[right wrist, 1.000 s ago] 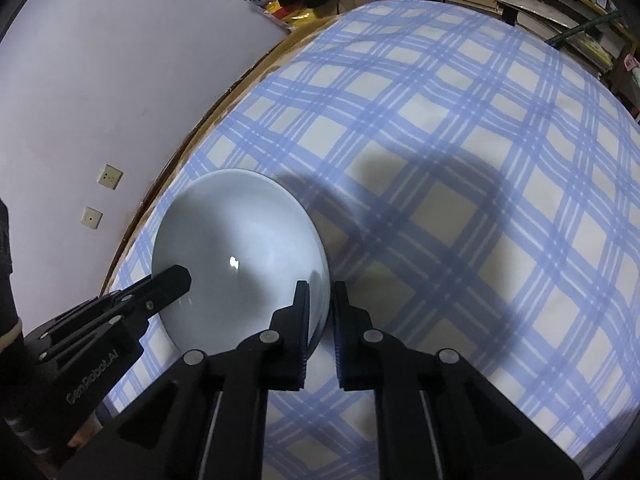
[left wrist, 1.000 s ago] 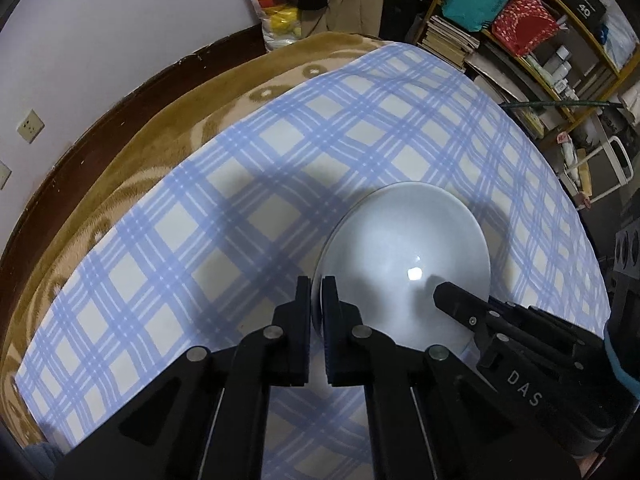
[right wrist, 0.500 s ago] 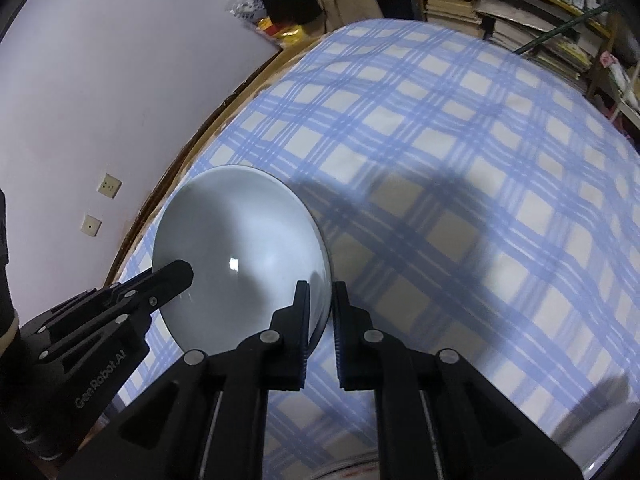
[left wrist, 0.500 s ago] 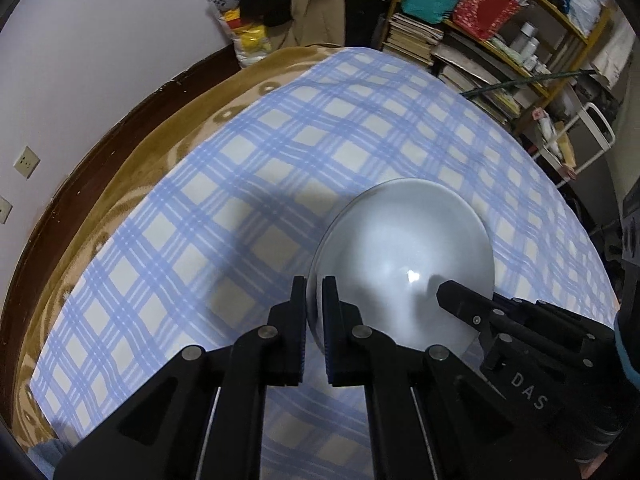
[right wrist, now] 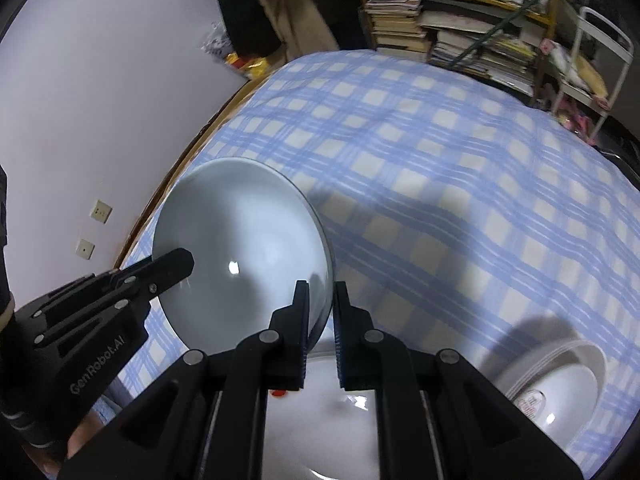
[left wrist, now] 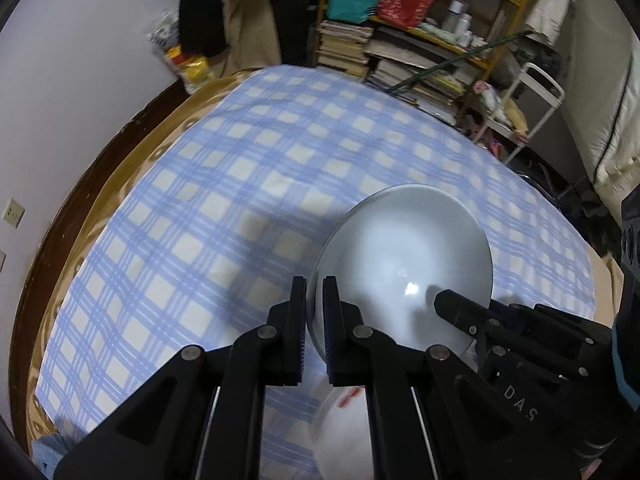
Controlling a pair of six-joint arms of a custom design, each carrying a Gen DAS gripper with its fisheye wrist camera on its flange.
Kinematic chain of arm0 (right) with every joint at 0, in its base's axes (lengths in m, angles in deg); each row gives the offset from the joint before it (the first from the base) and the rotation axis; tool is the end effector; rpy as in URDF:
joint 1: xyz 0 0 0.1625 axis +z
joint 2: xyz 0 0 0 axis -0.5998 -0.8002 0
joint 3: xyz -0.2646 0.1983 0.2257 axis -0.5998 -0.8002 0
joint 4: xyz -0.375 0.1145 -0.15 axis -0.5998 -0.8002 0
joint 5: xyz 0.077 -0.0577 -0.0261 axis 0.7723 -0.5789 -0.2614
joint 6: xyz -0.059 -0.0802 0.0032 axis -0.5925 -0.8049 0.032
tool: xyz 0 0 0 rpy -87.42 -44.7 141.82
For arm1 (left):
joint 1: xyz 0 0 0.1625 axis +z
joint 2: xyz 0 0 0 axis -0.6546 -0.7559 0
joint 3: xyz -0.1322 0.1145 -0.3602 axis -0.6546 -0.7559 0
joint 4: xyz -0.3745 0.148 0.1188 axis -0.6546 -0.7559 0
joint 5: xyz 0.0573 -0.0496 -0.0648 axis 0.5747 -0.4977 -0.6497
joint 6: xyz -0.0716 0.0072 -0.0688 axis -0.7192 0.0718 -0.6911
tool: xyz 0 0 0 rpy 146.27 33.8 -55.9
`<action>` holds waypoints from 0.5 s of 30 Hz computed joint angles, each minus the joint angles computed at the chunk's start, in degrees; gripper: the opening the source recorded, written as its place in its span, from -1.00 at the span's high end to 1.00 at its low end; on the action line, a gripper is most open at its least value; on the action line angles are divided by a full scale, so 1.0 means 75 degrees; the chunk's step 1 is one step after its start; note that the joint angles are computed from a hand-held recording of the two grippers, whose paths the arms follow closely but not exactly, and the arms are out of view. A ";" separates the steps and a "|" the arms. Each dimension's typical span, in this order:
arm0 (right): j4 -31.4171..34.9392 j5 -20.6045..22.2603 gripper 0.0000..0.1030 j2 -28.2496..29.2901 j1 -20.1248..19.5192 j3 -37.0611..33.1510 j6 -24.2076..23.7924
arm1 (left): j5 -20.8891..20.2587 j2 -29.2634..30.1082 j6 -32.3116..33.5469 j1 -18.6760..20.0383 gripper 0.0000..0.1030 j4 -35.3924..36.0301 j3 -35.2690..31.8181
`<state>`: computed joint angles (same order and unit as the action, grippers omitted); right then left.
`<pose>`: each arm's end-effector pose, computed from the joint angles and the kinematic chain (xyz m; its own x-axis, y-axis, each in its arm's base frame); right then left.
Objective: Organize plates and bowls
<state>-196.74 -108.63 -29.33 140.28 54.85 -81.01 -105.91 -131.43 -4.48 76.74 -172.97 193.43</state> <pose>0.2246 -0.5173 0.1454 -0.7801 -0.5079 0.3654 -0.5393 0.8419 0.0186 -0.2783 -0.4589 0.1479 -0.7169 -0.3897 -0.5781 0.0287 0.8120 -0.5829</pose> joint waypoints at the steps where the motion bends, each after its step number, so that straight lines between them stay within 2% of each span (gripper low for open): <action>1: 0.0023 -0.0001 0.75 -0.0149 -0.0034 0.0068 -0.0012 | -0.0006 0.0113 0.0056 -0.0068 0.88 -0.0024 -0.0088; 8: 0.0017 -0.0044 0.73 -0.1239 -0.0404 0.0551 -0.0196 | -0.0177 0.0976 0.0438 -0.0405 0.88 -0.0384 -0.0695; 15: 0.0173 0.0117 0.73 -0.2275 -0.1048 0.0956 -0.0155 | -0.0365 0.1872 0.0912 -0.0657 0.87 -0.0527 -0.1364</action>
<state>-195.44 -107.75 -46.39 132.42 62.02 -82.17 -108.65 -117.38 2.35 71.81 -176.92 183.20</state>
